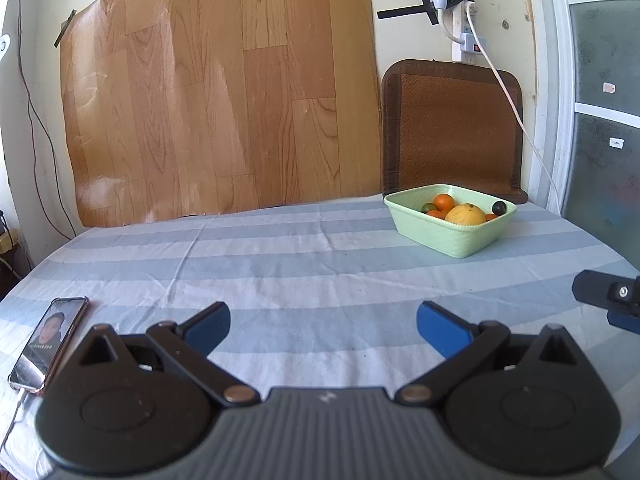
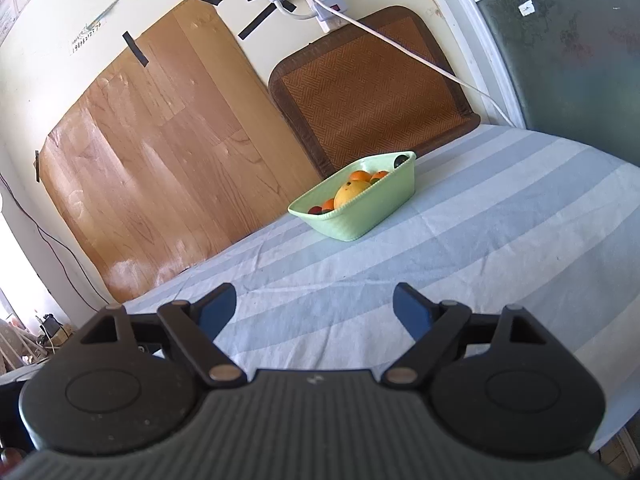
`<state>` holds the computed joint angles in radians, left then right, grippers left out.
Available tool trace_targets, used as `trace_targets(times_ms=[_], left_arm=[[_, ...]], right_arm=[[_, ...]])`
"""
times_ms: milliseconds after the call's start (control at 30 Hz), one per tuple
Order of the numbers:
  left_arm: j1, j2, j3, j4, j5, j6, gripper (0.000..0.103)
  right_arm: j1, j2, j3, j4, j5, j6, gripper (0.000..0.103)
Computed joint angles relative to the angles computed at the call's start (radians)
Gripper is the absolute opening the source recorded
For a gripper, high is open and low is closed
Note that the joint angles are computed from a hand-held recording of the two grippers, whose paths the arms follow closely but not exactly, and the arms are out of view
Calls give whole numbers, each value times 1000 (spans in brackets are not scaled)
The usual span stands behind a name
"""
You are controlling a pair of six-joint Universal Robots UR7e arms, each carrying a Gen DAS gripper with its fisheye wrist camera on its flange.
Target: Organize fruits
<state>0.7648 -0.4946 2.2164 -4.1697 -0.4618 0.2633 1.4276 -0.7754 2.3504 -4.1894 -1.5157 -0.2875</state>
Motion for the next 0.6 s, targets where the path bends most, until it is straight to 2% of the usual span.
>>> trace_targets(times_ms=[600], left_arm=[[-1,31,-16,-22,40,42,103]], right_arm=[[-4,8,-1,-1,5,-3,88]])
